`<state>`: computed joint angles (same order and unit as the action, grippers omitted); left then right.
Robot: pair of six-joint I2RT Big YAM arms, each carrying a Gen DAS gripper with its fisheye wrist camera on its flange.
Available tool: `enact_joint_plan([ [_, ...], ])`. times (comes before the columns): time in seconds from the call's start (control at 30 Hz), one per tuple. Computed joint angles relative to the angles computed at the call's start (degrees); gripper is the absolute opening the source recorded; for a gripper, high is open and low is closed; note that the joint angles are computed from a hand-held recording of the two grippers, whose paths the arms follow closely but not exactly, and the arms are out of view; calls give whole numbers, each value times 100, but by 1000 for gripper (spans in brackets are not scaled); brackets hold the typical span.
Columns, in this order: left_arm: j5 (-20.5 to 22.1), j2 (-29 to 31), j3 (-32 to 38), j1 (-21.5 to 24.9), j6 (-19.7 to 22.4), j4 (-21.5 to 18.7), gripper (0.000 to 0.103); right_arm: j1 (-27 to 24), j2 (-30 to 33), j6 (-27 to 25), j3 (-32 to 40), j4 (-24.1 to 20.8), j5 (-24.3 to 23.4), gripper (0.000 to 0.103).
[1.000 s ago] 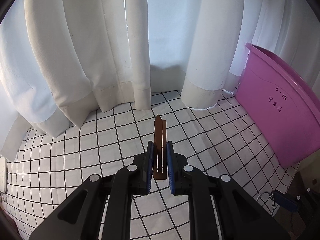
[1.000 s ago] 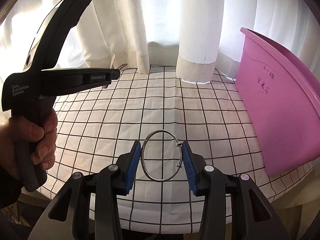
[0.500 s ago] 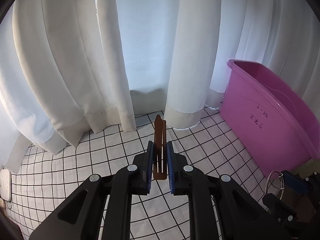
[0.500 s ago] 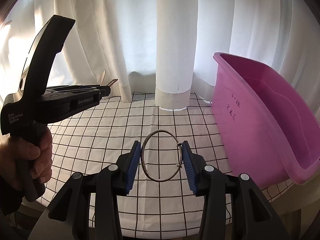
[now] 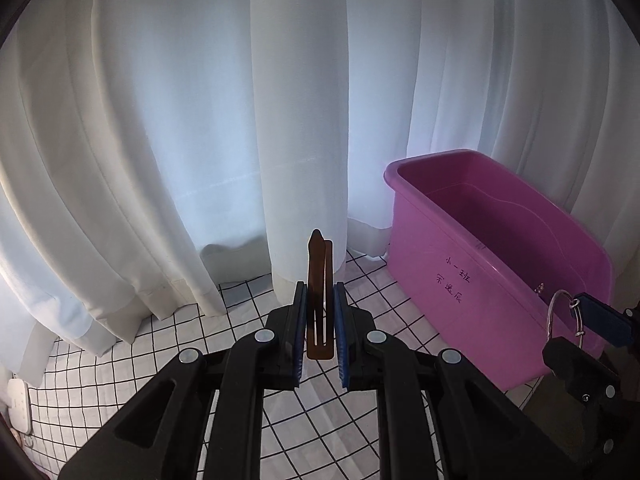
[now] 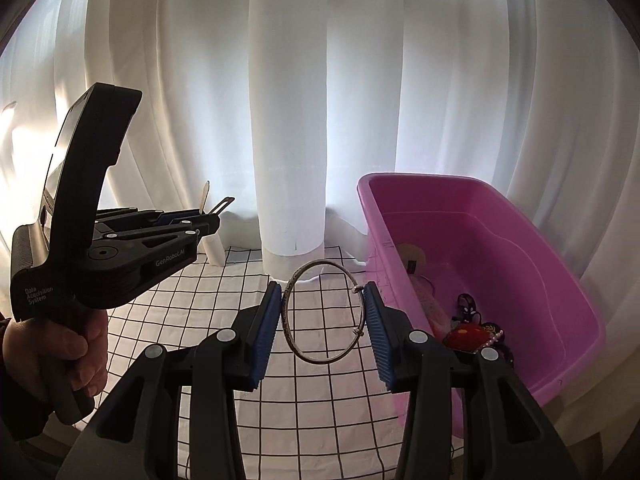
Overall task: Organize jewelry
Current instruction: 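Lift and carry the brown clip and bangle in both grippers over the pink tub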
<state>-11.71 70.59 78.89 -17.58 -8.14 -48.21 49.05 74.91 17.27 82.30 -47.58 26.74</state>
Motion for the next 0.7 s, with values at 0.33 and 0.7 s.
enact_joint_plan([
  [0.33,-280,767,959,-707,-359,-29,13,-643,-521,-334,-224,94,-102,41],
  [0.7,-493,1850,2293,-1232,-721,-365,13,-1572,-685,-585,-311,56,-820,41],
])
